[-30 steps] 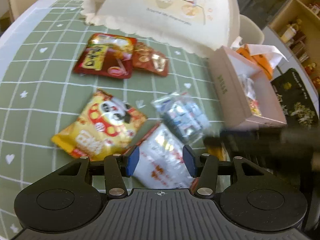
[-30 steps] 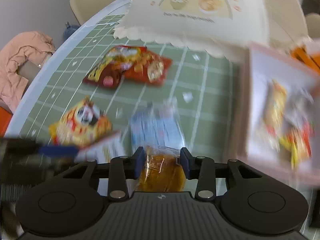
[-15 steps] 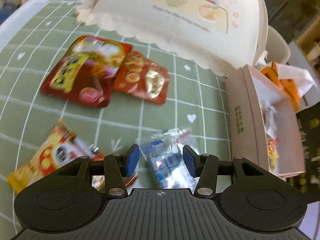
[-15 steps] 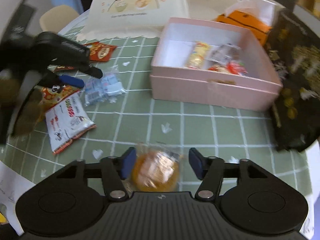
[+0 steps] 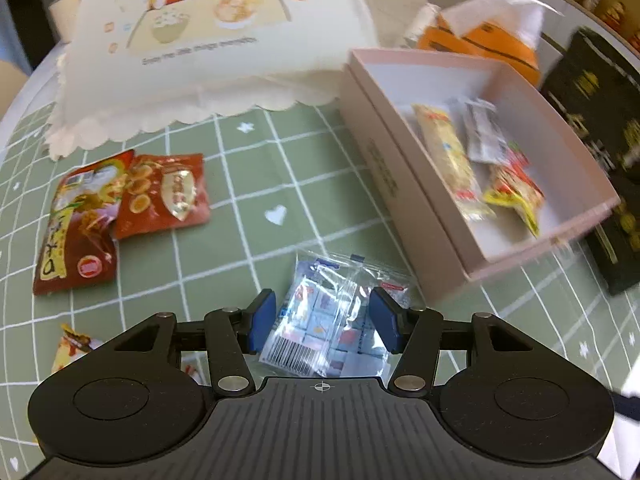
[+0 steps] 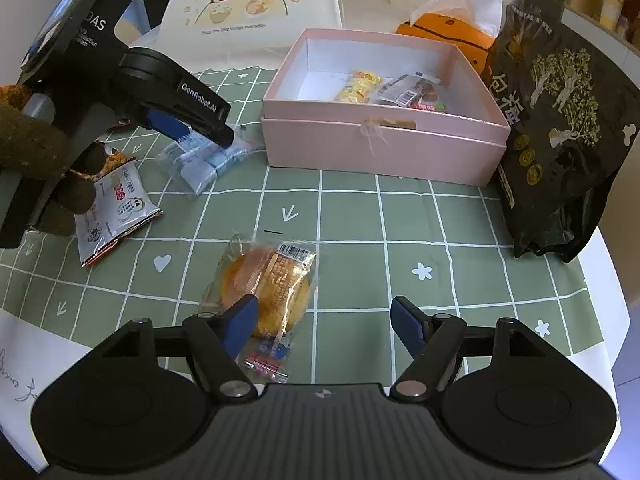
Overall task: Organize snacks
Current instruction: 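Grasp the clear blue candy packet with the left gripper while the right gripper grasps the round bread packet, then lift the blue candy packet with the left gripper while the right lifts the bread toward the pink box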
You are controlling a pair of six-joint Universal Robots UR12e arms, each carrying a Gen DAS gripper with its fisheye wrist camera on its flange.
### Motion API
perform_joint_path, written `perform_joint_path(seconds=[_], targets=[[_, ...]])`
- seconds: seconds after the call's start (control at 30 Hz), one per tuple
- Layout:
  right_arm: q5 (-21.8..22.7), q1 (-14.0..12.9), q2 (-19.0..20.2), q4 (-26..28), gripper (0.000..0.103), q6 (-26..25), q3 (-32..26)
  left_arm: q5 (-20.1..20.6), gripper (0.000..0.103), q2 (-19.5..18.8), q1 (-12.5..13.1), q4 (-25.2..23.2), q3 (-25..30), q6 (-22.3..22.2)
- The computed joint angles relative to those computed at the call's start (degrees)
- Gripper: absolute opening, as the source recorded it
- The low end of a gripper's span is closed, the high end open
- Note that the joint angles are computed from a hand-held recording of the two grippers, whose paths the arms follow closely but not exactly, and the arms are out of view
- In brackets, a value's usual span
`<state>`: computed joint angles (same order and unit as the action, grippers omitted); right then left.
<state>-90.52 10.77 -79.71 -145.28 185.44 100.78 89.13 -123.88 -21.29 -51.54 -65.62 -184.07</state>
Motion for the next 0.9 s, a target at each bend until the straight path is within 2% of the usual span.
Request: perform_joint_path(seconds=[0.13, 0.2, 0.3, 0.43, 0.47, 0.53, 0.63, 0.7, 0.77, 0.9], targets=[[0.4, -0.4, 0.3, -0.4, 0.082, 0.9, 0.0, -2.9, 0.059, 1.0, 0.1, -1.3, -1.0, 3.4], [0.9, -0.5, 0.3, -0.6, 0.083, 1.8, 0.1, -4.9, 0.066, 1.4, 0.3, -2.3, -1.5, 5.0], [1.7, -0.8, 0.3, -0.9, 0.085, 2.7, 0.4, -6.9, 0.068, 2.5, 0.5, -1.1, -3.7, 6.8], [2.5, -1.2, 0.0, -2.0, 0.085, 4.1, 1.2, -3.8, 0.063, 4.4, 0.0, 5.2, -7.1, 3.4], [2.8, -1.3, -0.2, -2.4, 0.085, 4.8, 1.6, -4.1, 0.063, 4.5, 0.0, 5.9, -7.4, 2.9], [3.5, -1.5, -0.3, -3.3, 0.085, 6.3, 2.2, -4.7, 0.066, 4.2, -0.3, 5.1, -6.9, 2.7], [5.0, -1.9, -0.6, -3.3, 0.085, 8.2, 2.8, -0.5, 0.07, 3.0, -1.7, 3.1, -5.0, 4.9], [5.6, -2.0, -0.8, -2.8, 0.085, 8.3, 2.9, 0.9, 0.076, 2.4, -2.1, 2.2, -4.2, 5.5], [5.4, -1.9, -1.0, -2.5, 0.086, 8.5, 3.1, 1.4, 0.079, 2.0, -2.3, 1.4, -3.8, 5.5], [3.5, -1.1, -1.2, -2.2, 0.087, 7.4, 3.4, 1.8, 0.079, 1.3, -2.2, 0.3, -3.2, 3.6]])
